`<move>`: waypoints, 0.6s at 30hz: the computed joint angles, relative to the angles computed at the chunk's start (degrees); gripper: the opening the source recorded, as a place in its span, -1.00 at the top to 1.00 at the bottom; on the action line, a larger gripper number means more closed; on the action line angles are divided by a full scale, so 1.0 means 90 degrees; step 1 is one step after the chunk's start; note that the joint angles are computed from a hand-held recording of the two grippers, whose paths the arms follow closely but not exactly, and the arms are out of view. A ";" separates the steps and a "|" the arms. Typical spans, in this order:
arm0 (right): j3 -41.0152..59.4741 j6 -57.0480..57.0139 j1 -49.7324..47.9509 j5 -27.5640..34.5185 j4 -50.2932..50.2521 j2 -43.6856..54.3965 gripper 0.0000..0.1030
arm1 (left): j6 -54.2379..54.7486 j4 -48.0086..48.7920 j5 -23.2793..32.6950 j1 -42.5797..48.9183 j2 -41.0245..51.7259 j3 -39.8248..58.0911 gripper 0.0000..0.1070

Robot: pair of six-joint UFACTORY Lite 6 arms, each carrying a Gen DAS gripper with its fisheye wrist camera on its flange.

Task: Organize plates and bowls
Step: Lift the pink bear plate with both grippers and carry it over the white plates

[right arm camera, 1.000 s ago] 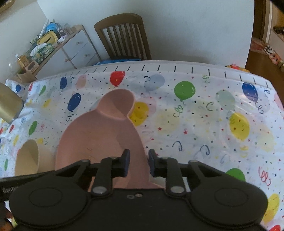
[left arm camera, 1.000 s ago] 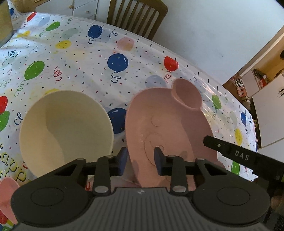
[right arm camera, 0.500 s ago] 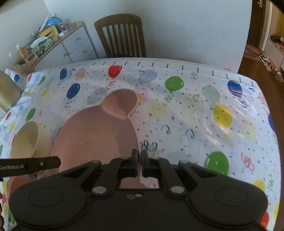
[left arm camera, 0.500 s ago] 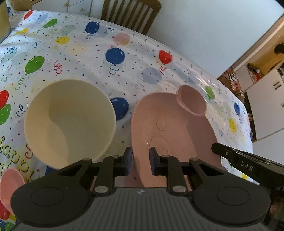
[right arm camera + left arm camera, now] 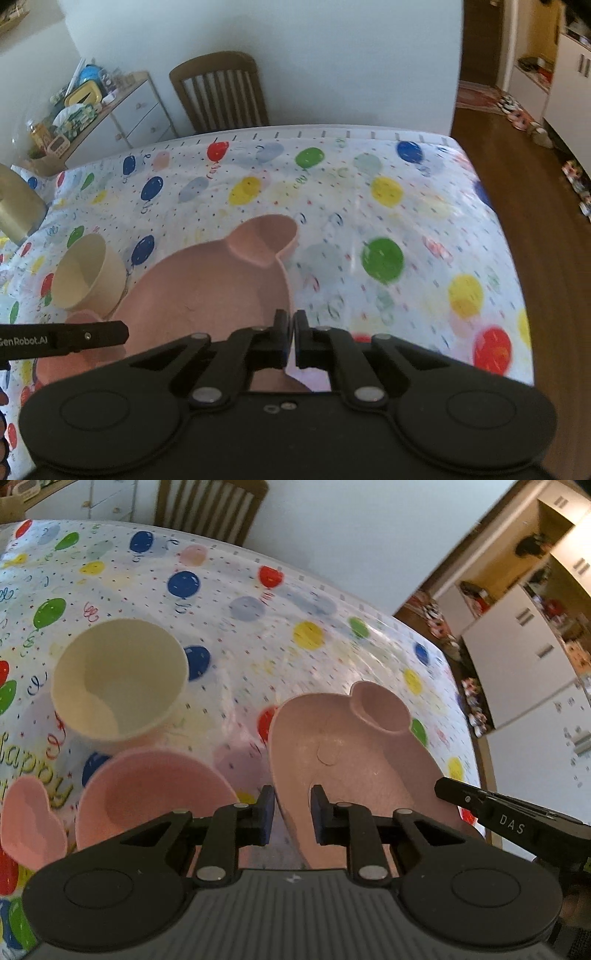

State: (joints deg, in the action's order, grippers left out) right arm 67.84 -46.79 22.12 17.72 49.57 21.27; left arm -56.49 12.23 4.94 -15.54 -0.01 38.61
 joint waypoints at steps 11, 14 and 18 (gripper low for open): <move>-0.3339 0.0666 -0.0230 -0.0182 -0.0174 -0.3431 0.94 | -0.1629 0.1048 0.0739 -0.1685 -0.2078 -0.1330 0.62; -0.4080 0.1509 -0.0213 -0.0126 -0.0802 -0.4440 0.94 | -0.2029 0.1279 0.1068 -0.2225 -0.2611 -0.1565 0.62; -0.4979 0.2645 -0.0364 0.0225 -0.1756 -0.5896 0.94 | -0.2774 0.1750 0.1475 -0.3065 -0.3085 -0.1733 0.62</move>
State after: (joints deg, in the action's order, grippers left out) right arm 23.04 -22.99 18.85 19.75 33.76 -31.79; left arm -81.45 27.98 18.21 -43.13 -27.77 23.02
